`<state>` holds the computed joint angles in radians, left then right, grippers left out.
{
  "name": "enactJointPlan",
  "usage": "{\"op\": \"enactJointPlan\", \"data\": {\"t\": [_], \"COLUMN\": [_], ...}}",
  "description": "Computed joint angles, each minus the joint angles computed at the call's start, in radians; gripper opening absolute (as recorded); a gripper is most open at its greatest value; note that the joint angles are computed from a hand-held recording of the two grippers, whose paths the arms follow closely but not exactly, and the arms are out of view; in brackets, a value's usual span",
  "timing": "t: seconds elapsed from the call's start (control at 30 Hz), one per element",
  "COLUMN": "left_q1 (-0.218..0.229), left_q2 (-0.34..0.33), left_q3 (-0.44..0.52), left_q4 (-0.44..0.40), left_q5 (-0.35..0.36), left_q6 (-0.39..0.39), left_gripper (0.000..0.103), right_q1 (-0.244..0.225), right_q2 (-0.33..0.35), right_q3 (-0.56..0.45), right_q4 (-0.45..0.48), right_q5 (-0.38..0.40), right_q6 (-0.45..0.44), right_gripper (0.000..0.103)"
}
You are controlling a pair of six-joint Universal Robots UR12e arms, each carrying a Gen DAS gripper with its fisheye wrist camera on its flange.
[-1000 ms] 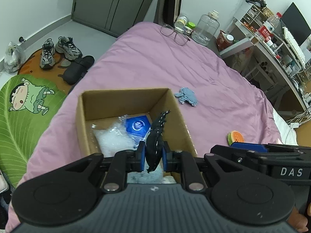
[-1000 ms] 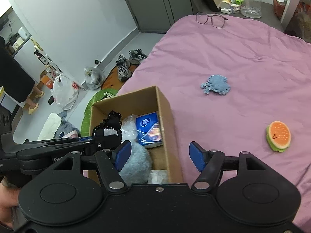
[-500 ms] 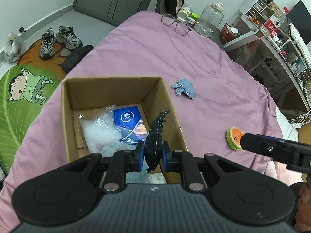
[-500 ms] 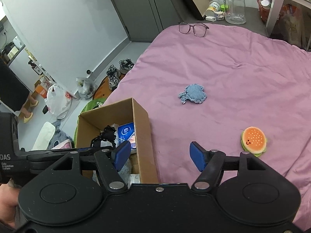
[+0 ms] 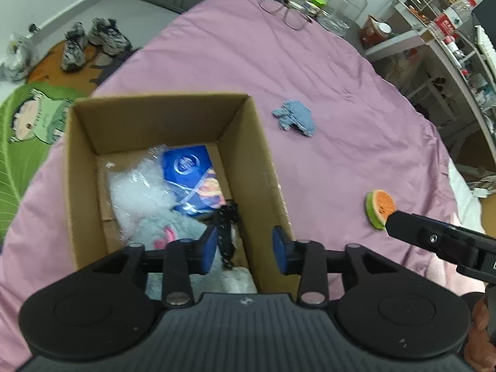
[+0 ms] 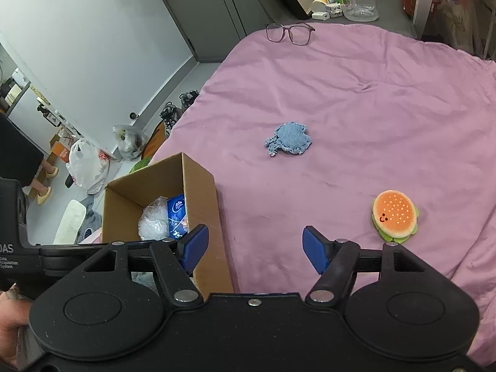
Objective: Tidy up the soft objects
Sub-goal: 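Open the right tool over the box while the left tool opens to drop the black plush, then move the right tool to the burger plush while the left tool approaches the blue knitted plush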
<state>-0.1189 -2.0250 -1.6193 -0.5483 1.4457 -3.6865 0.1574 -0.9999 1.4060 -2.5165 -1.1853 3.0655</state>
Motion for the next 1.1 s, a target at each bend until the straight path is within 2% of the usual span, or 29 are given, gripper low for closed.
{"op": "enactJointPlan", "data": {"t": [0.23, 0.4, 0.5, 0.73, 0.93, 1.1], "left_q1": [-0.008, -0.021, -0.028, -0.049, -0.067, -0.088], "left_q2": [0.011, 0.022, 0.034, 0.055, 0.071, 0.082], "left_q3": [0.018, 0.023, 0.021, 0.027, 0.03, 0.035], "left_q4": [-0.047, -0.039, -0.033, -0.043, -0.042, -0.053], "left_q5": [0.022, 0.051, 0.07, 0.12, 0.142, 0.203], "left_q6": [0.014, 0.012, 0.007, 0.002, 0.019, 0.047], "left_gripper": [0.045, 0.063, 0.07, 0.073, 0.074, 0.074], "right_q1": [-0.016, -0.025, -0.033, -0.052, -0.063, -0.077], "right_q2": [0.0, -0.017, -0.027, -0.054, -0.075, -0.09], "right_q3": [-0.001, 0.016, 0.028, 0.056, 0.079, 0.096], "right_q4": [0.015, -0.011, -0.031, -0.056, -0.07, -0.078], "right_q5": [0.022, 0.024, 0.03, 0.062, 0.053, 0.066], "right_q6": [0.006, -0.018, -0.024, -0.031, -0.042, -0.042], "right_gripper": [0.067, 0.071, 0.075, 0.086, 0.092, 0.095]}}
